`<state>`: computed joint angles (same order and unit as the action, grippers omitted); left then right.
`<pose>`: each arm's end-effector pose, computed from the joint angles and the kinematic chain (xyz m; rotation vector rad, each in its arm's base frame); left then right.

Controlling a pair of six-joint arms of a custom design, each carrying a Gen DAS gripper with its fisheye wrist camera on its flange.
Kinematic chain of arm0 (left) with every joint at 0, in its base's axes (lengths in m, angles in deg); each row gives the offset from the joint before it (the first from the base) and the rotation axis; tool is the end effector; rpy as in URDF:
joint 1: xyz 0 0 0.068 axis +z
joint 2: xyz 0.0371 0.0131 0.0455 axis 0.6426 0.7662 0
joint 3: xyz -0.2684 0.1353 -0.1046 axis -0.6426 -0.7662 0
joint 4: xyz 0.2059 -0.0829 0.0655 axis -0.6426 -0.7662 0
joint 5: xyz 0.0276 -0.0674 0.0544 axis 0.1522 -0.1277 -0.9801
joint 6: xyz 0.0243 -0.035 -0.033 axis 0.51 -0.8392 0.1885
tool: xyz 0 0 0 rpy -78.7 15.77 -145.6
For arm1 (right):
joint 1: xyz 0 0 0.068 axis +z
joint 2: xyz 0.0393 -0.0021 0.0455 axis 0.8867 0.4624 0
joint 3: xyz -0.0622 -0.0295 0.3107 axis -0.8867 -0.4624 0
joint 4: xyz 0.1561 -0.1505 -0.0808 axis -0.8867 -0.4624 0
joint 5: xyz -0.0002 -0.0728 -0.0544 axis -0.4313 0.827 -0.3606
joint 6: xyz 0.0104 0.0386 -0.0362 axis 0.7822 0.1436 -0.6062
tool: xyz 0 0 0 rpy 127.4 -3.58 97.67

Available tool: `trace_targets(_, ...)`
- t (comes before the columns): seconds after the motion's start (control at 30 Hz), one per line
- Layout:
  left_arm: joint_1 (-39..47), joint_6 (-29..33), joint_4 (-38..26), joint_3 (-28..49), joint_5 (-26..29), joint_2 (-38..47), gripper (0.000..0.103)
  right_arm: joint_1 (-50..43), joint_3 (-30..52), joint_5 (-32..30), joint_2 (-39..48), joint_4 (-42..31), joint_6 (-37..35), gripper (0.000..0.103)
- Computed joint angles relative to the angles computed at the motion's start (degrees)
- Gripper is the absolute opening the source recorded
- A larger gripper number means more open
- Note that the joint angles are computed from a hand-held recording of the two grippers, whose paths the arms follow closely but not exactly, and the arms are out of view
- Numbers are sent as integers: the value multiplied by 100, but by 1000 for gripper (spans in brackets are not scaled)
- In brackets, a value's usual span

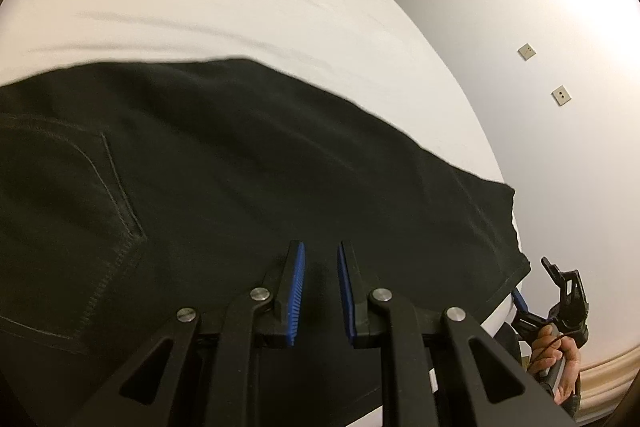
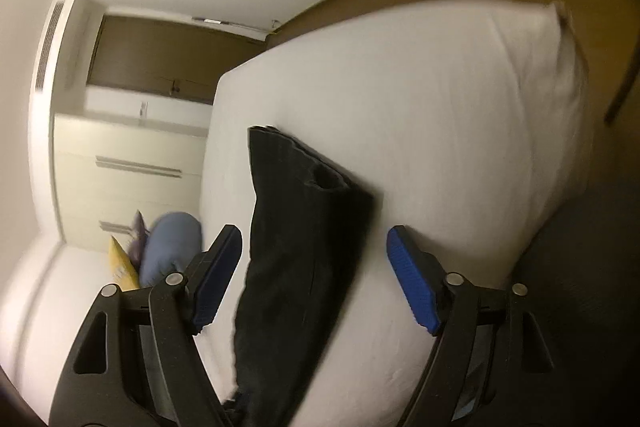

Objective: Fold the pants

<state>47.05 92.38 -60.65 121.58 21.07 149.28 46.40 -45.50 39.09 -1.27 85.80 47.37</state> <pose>0.4577 0.0339 0.2140 0.2884 2.6450 -0.8780 0.1925 -0.0487 0.1728 1.5029 1.5411 0.8486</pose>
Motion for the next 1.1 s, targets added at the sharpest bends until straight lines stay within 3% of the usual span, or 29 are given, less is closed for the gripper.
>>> trace_targets(0.13, 13, -138, 19, -100, 83, 172, 17, 139, -35, 146, 562, 760, 258, 70)
trace_targets(0.23, 101, -221, -237, 172, 251, 354, 15, 136, -97, 37, 1067, 1532, 375, 60)
trace_targets(0.33, 130, -96, -393, 307, 195, 417, 14, 243, 38, 125, 1525, 1942, 444, 45)
trace_targets(0.47, 48, -276, -121, 59, 130, 327, 8, 208, 128, 101, 2091, 2592, 688, 16)
trace_targets(0.57, 53, -364, -37, -3, 118, 336, 3, 344, 417, 278, 2287, 2398, 856, 10)
trace_targets(0.7, 68, -380, -17, -23, 200, 365, 3, 571, 951, 652, 1743, 1061, 582, 9)
trace_targets(0.83, 65, -441, 28, -50, 240, 375, 3, 893, 1938, 1097, 932, -1057, -223, 9)
trace_targets(0.97, 147, -370, -39, 4, 310, 424, 3, 1829, 3722, 1797, 590, -3540, -1946, 9)
trace_targets(1.07, 118, -365, -17, -30, 241, 372, 3, 2984, 5416, 2280, 1296, -5074, -3684, 9)
trace_targets(1.1, 107, -360, -58, 0, 237, 361, 4, 3193, 5731, 2301, 1475, -5454, -3861, 9)
